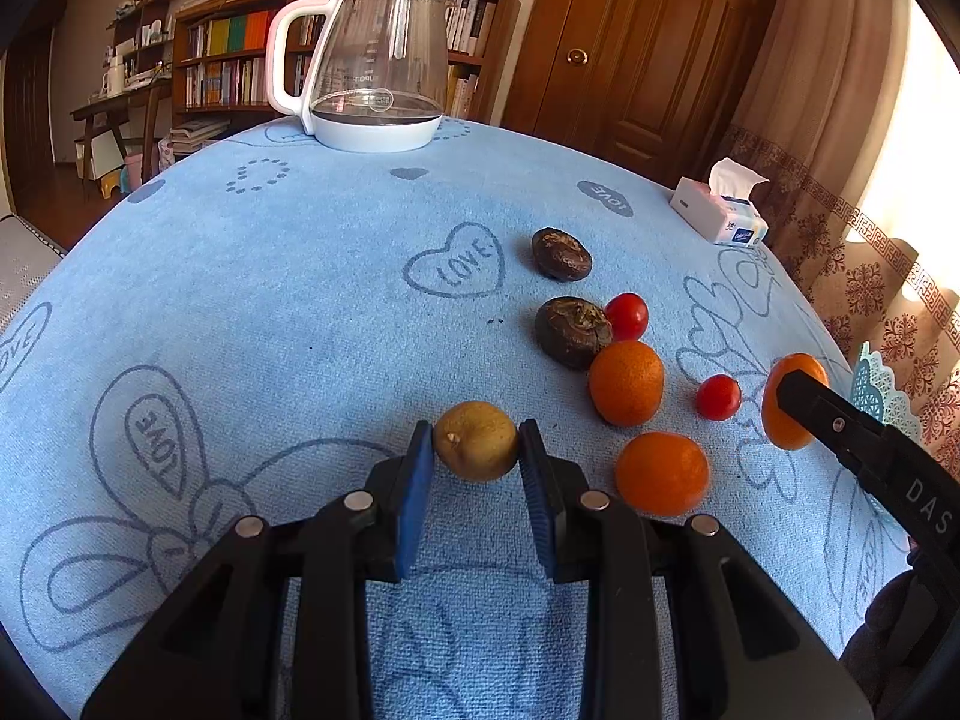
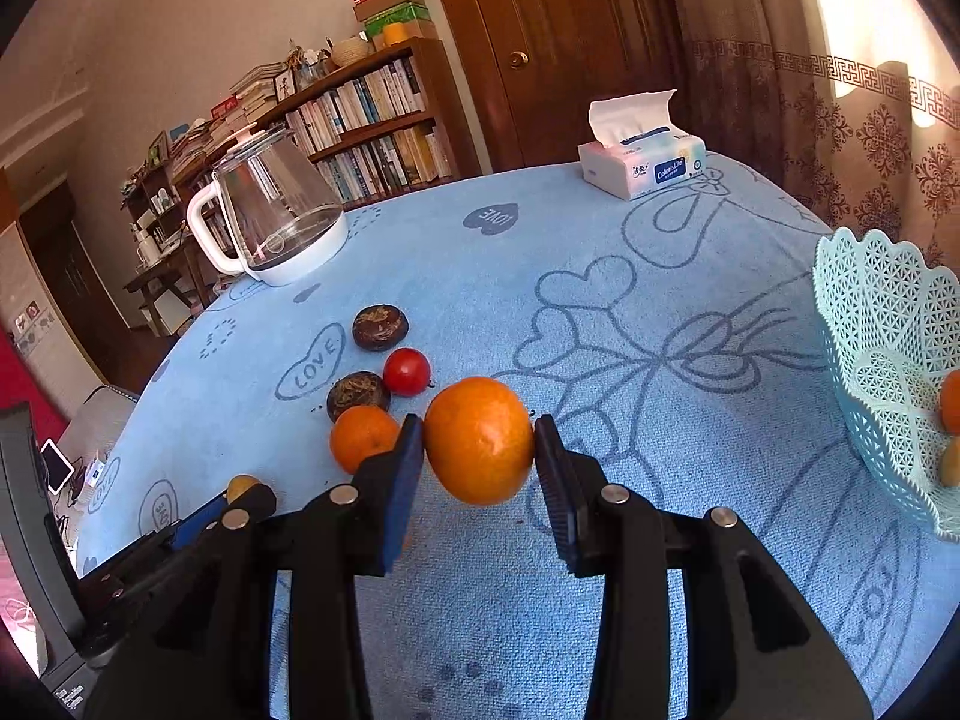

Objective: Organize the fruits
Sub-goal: 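Carry the orange into the teal basket and open the right gripper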

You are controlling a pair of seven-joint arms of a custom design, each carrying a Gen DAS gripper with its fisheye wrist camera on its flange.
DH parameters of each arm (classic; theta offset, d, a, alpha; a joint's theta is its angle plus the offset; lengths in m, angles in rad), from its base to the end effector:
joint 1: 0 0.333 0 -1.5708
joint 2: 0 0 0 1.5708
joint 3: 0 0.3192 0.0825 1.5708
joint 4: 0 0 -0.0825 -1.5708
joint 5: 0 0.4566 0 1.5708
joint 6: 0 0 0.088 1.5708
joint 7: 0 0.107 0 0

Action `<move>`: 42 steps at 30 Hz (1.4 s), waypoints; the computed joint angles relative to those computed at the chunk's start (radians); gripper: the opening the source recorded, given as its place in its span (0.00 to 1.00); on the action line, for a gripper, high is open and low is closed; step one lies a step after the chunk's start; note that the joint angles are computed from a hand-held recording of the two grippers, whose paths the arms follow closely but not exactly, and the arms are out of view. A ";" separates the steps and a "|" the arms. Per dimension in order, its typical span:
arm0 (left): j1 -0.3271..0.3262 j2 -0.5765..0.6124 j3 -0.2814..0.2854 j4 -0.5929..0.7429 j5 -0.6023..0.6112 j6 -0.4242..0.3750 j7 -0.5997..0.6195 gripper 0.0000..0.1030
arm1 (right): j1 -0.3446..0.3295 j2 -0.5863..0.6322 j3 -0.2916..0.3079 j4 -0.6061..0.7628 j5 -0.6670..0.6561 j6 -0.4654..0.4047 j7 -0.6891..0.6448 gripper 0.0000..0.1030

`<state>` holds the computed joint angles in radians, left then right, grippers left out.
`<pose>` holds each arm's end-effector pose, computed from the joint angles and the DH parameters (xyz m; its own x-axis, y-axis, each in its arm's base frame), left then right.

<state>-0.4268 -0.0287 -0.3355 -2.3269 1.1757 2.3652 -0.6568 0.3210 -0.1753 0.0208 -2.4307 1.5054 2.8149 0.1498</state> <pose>0.4196 -0.3847 0.3164 0.4765 -0.8537 0.2101 -0.5241 -0.4677 -0.7118 0.5194 0.1328 0.3576 0.4959 -0.8269 -0.2652 -0.6531 -0.1539 -0.7415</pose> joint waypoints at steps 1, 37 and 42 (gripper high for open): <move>-0.001 -0.002 -0.001 0.000 -0.001 -0.003 0.000 0.28 | -0.002 -0.006 -0.003 -0.004 0.006 0.000 -0.002 0.38; -0.012 0.007 -0.004 0.014 0.003 -0.030 0.018 0.29 | -0.188 -0.017 -0.084 0.010 0.079 0.133 0.018 0.38; -0.017 0.013 -0.005 0.021 0.007 -0.040 0.027 0.29 | -0.190 -0.019 -0.091 0.007 0.090 0.121 0.006 0.46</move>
